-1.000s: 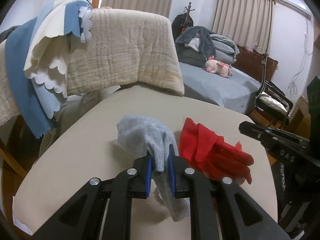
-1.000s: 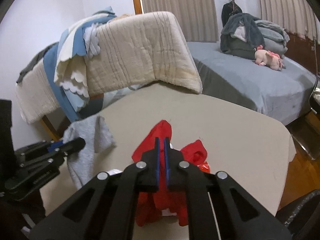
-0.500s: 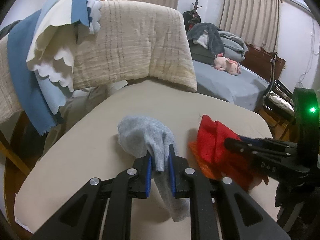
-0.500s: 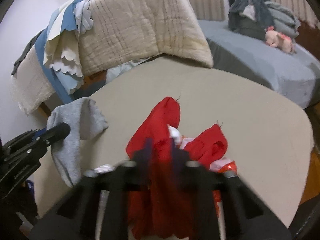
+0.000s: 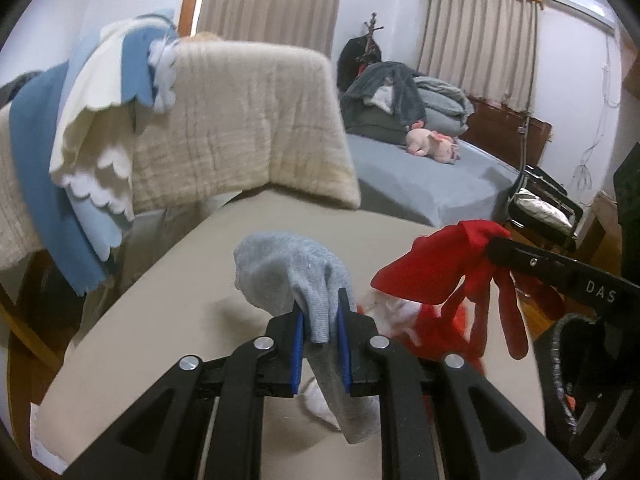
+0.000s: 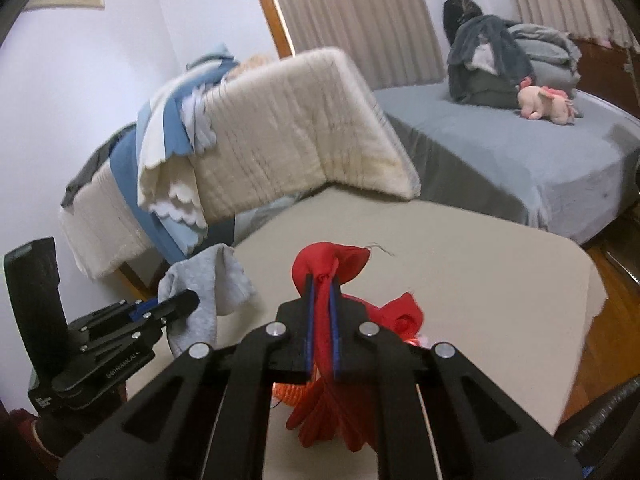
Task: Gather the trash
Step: 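Carry the grey cloth and red gloves over the bin and open both tools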
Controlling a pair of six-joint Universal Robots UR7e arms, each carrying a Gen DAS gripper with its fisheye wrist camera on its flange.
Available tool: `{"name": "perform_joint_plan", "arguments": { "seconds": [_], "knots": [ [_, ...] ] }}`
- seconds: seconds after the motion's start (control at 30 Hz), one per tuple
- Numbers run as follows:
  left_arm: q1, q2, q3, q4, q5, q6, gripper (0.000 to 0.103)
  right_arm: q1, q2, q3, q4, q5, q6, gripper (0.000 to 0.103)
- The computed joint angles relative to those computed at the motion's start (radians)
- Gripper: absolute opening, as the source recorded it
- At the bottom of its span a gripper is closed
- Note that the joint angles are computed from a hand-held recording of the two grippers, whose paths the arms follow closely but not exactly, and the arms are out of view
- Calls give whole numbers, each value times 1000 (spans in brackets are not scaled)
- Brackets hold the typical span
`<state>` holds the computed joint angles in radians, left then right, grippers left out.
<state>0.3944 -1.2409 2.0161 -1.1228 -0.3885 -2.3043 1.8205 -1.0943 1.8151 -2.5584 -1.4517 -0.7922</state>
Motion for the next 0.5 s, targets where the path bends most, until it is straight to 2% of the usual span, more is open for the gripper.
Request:
{"name": "perform_joint_plan", "arguments": {
  "seconds": [0.13, 0.27, 0.4, 0.5],
  "knots": [
    [-23, 40, -44, -14, 22, 46, 15, -12, -64, 14, -1, 14, 7, 6],
    [-37, 80, -62, -143, 47, 169, 15, -33, -125, 30, 1, 12, -1, 6],
    [-39, 128, -63, -365, 71, 363, 15, -69, -198, 50, 13, -2, -20, 6],
    [-35, 177, -59, -611, 82, 569, 15, -97, -245, 60, 23, -9, -30, 6]
  ]
}}
